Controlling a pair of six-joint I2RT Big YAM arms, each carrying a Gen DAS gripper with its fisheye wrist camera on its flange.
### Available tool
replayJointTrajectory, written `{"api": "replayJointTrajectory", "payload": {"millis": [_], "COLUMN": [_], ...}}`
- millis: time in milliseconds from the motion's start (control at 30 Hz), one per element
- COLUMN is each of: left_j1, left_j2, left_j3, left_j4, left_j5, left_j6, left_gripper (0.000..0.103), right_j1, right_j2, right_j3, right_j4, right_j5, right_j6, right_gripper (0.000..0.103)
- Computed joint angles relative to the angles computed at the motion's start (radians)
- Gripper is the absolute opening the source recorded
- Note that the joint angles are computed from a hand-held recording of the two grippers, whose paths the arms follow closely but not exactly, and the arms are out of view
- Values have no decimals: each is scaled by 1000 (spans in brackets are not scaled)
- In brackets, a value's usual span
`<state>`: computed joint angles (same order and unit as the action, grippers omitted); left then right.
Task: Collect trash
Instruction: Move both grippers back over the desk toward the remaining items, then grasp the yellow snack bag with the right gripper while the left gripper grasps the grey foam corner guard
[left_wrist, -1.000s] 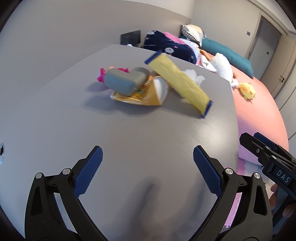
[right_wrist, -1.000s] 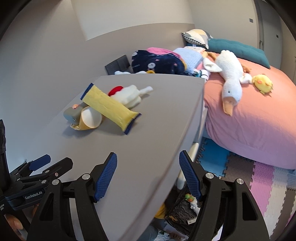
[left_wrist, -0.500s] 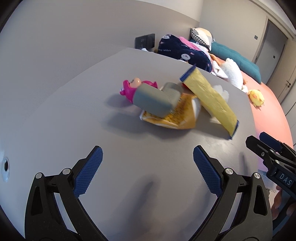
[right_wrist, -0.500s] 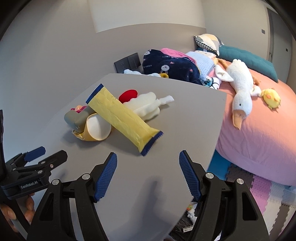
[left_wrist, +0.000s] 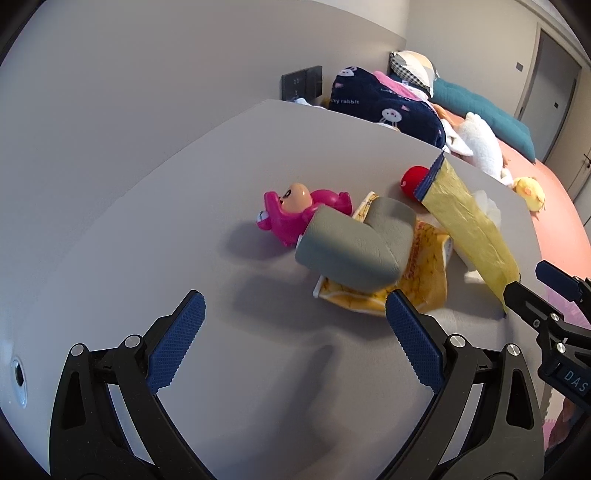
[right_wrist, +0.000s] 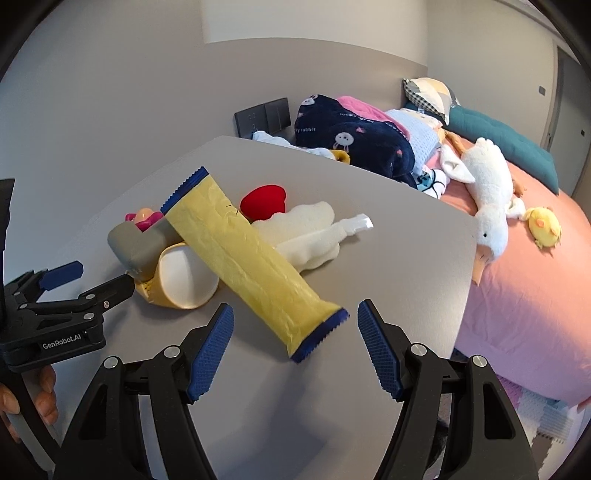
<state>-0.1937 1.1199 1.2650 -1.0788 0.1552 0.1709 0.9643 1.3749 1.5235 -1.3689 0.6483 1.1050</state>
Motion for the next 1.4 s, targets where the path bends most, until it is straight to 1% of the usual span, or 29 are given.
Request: {"api": "replayJointTrajectory", "payload": {"millis": [267, 400, 467, 633, 667, 700, 733, 767, 800, 833, 867, 900, 933, 967, 1000, 1033, 1100, 1200, 1300, 1367, 1400], "left_j1": [-29, -34, -31, -38, -39, -41, -42, -42, -43, -42, -38, -34, -29, -23, -18, -17, -16, -11, -2, 8, 10], "left_j2": [44, 69, 77, 102, 106, 108, 111, 111, 110, 107, 107, 112, 122, 122, 121, 118, 109, 98, 94, 93, 96], "left_j3": [20, 38, 43, 60, 63, 64, 64, 62, 56, 51, 49, 54, 62, 64, 64, 64, 58, 52, 60, 70, 78], "left_j4": [20, 22, 28, 33, 34, 36, 43, 50, 65, 76, 78, 69, 52, 46, 46, 47, 54, 57, 34, 17, 10], "left_j5": [3, 28, 52, 67, 72, 72, 75, 78, 81, 83, 102, 116, 135, 155, 168, 169, 167, 176, 188, 197, 199], "left_j6": [22, 33, 32, 18, 14, 11, 7, 4, -3, -6, -3, 1, 4, 1, -6, -6, -4, 3, 15, 10, 11], "left_gripper": [95, 95, 95, 96, 96, 96, 96, 96, 96, 87, 80, 62, 48, 45, 34, 27, 18, 12, 12, 13, 26], "right_j1": [-33, -44, -47, -57, -59, -62, -68, -72, -75, -75, -73, -71, -69, -67, -65, -64, -59, -53, -49, -47, -47], "right_j2": [20, 27, 31, 38, 38, 36, 28, 25, 21, 21, 20, 18, 17, 14, 11, 8, 2, -5, -8, -9, -10], "right_j3": [2, 1, 3, 4, 3, -1, -12, -17, -24, -26, -29, -30, -32, -35, -38, -40, -44, -47, -47, -45, -44], "right_j4": [22, 44, 50, 74, 79, 89, 112, 122, 133, 137, 140, 143, 147, 150, 154, 157, 159, 158, 153, 149, 147], "right_j5": [-15, -20, -20, -33, -34, -42, -65, -79, -92, -94, -93, -92, -93, -94, -96, -98, -99, -98, -95, -91, -90], "right_j6": [-60, -95, -110, -145, -151, -157, -164, -165, -167, -168, -169, -170, -168, -166, -163, -160, -152, -141, -133, -125, -122], "right_gripper": [70, 70, 70, 70, 68, 59, 53, 42, 36, 35, 33, 33, 33, 32, 32, 32, 32, 32, 32, 32, 32]}}
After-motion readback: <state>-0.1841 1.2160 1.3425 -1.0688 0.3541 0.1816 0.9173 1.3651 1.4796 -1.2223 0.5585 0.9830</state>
